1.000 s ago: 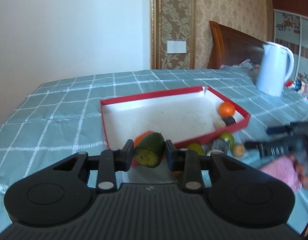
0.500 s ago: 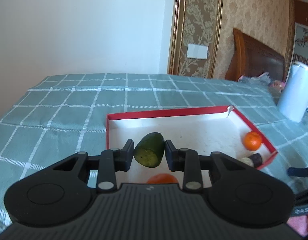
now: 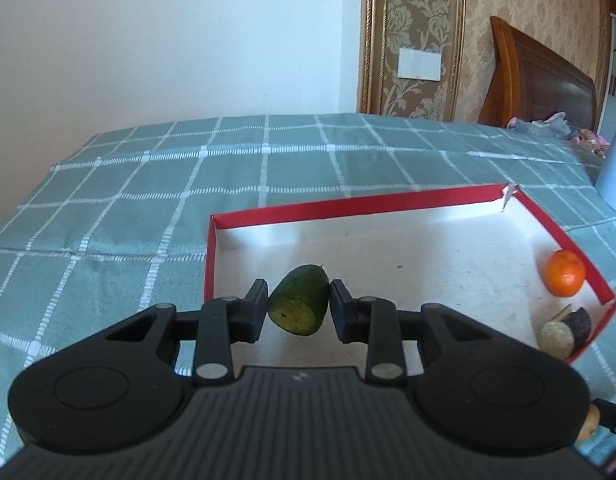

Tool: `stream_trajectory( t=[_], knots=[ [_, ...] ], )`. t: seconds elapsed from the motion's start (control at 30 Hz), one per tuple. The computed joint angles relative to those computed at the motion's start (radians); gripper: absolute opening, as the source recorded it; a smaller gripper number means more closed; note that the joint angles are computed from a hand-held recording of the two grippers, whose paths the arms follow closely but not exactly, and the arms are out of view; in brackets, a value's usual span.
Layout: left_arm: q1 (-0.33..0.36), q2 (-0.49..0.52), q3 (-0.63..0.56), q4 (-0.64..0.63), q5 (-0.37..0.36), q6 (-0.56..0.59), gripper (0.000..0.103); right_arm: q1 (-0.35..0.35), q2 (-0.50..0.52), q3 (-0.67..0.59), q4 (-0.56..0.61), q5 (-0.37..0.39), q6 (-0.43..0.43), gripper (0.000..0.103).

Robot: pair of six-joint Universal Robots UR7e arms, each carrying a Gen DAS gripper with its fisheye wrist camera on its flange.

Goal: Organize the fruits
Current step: 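Carry the cucumber piece over the tray with the left gripper, then open the left gripper to drop the cucumber piece into the tray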

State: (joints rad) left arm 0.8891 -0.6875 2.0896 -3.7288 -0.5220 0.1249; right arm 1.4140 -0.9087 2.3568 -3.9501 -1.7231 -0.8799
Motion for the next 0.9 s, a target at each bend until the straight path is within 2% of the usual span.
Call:
stream_trajectory(
  t=[0.27, 0.67, 0.9],
  knots=[
    [0.022, 0.011, -0.019, 0.051, 0.002, -0.027, 0.030, 0.000, 0.000, 0.000, 0.000, 0.000, 0.000, 0.103],
    [0.021, 0.018, -0.018, 0.044, 0.019, -0.017, 0.034, 0.001, 0.001, 0.000, -0.001, -0.001, 0.000, 0.103],
    [-0.007, 0.008, 0.014, 0.007, 0.054, -0.026, 0.045, 0.001, 0.001, 0.000, -0.001, -0.001, 0.000, 0.103]
  ],
)
